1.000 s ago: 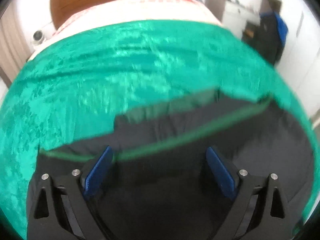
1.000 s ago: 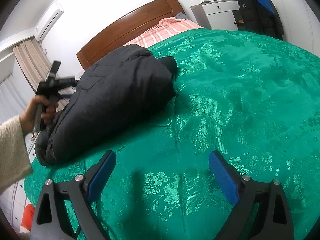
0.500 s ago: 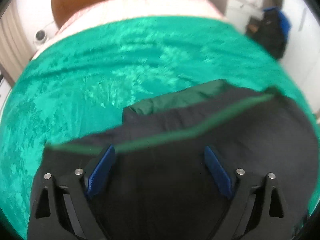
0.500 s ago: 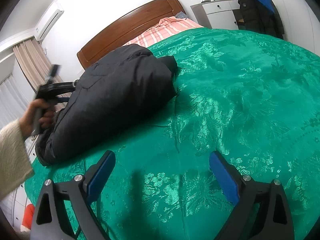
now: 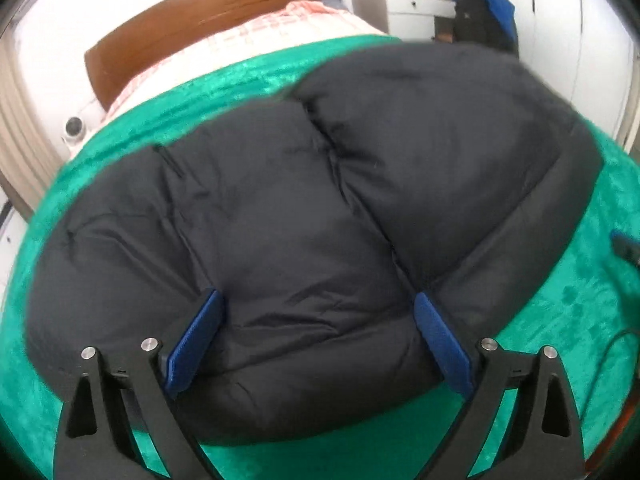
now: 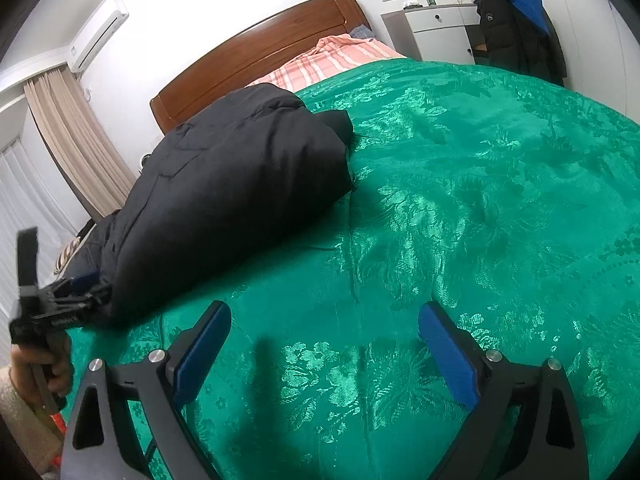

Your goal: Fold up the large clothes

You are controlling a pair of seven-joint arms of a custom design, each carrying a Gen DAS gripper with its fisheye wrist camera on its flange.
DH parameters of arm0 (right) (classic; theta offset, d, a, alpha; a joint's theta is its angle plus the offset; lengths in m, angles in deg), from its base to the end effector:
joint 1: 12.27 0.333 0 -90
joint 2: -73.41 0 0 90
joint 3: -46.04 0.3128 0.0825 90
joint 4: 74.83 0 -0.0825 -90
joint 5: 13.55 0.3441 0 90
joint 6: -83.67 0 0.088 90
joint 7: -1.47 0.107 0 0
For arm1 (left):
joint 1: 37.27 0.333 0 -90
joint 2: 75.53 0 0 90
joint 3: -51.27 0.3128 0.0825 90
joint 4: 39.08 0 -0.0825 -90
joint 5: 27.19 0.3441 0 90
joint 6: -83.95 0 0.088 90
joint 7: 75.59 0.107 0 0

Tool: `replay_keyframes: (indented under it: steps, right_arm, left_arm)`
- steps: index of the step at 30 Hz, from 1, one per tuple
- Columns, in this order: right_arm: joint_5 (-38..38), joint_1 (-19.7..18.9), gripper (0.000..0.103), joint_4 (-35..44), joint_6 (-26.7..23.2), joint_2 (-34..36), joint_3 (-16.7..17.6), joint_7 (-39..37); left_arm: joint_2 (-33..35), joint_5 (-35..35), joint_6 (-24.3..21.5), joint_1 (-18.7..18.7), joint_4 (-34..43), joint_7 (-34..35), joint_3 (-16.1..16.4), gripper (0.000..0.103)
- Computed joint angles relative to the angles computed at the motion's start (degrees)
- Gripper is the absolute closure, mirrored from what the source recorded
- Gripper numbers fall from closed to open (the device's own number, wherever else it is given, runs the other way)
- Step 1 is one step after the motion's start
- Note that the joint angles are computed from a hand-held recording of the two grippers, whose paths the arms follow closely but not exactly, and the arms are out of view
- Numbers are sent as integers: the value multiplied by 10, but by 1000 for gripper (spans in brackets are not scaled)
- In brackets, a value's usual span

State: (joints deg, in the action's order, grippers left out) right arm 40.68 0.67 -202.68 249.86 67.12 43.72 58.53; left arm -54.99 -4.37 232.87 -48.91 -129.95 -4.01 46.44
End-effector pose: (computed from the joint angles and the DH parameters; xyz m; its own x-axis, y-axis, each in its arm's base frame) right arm 0.5093 0.0454 0.5074 0.0864 -0.9171 -0.3892 -0.7038 0.2203 -0.6754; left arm 0.6444 -0.1893 0.5163 -0.1695 -0.9754 -0.1408 -0.7414 0.2203 -0.6339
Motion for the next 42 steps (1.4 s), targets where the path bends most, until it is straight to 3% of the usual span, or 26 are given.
replay_keyframes:
  steps: [4, 8, 10, 12, 16, 19, 21, 24, 25, 27, 29, 31, 33, 38, 42]
  right_arm:
    - [-16, -1, 7, 0, 2, 3, 3, 7]
    - [-31, -1, 6, -3, 2, 0, 3, 15]
    - [13, 3, 6, -1, -11, -9, -8, -5]
    - [134, 13, 6, 5, -25, -24, -28, -67]
    - [271, -10, 5, 69, -121, 5, -46, -87]
    - [286, -41, 3, 158, -236, 90, -45, -6]
    - [278, -56, 3, 221, -273, 150, -31, 55]
    - [266, -65, 5, 293, -260, 210, -5, 101]
    - [248, -64, 9, 308, -246, 218, 1, 123]
    - [162, -48, 43, 332, -208, 216, 8, 171]
    - [-3, -11, 54, 353, -158, 199, 5, 201]
    - [-163, 28, 56, 377, -126, 186, 4, 214]
    - [-271, 54, 57, 401, -109, 182, 12, 218]
    - [-553, 147, 57, 490, -95, 223, 30, 226]
    - [-678, 204, 57, 561, -127, 288, 60, 180]
  left_arm:
    - [8, -6, 24, 4, -8, 3, 2, 4]
    - [-18, -19, 20, 7, -33, 5, -5, 3]
    - [-37, -28, 11, 11, -50, 17, -11, 4]
    - [-76, -42, 36, 22, -94, 30, -19, 4]
    - [-125, -114, 103, 51, -146, 76, -34, 4]
    - [-118, -162, 135, 66, -134, 115, -40, 3]
    - [-89, -224, 120, 82, -103, 175, -57, 2]
    - [-31, -191, 51, 60, -42, 154, -34, 3]
    - [-24, -177, 48, 52, -38, 145, -28, 3]
    - [-31, -179, 58, 56, -49, 150, -31, 3]
    - [-54, -245, 57, 86, -69, 198, -60, 3]
    - [-87, -305, 60, 106, -97, 236, -71, 3]
    - [-128, -344, 62, 117, -126, 253, -63, 3]
    - [-222, -405, 75, 147, -200, 232, -6, 3]
    - [-284, -448, 96, 174, -274, 200, 39, 3]
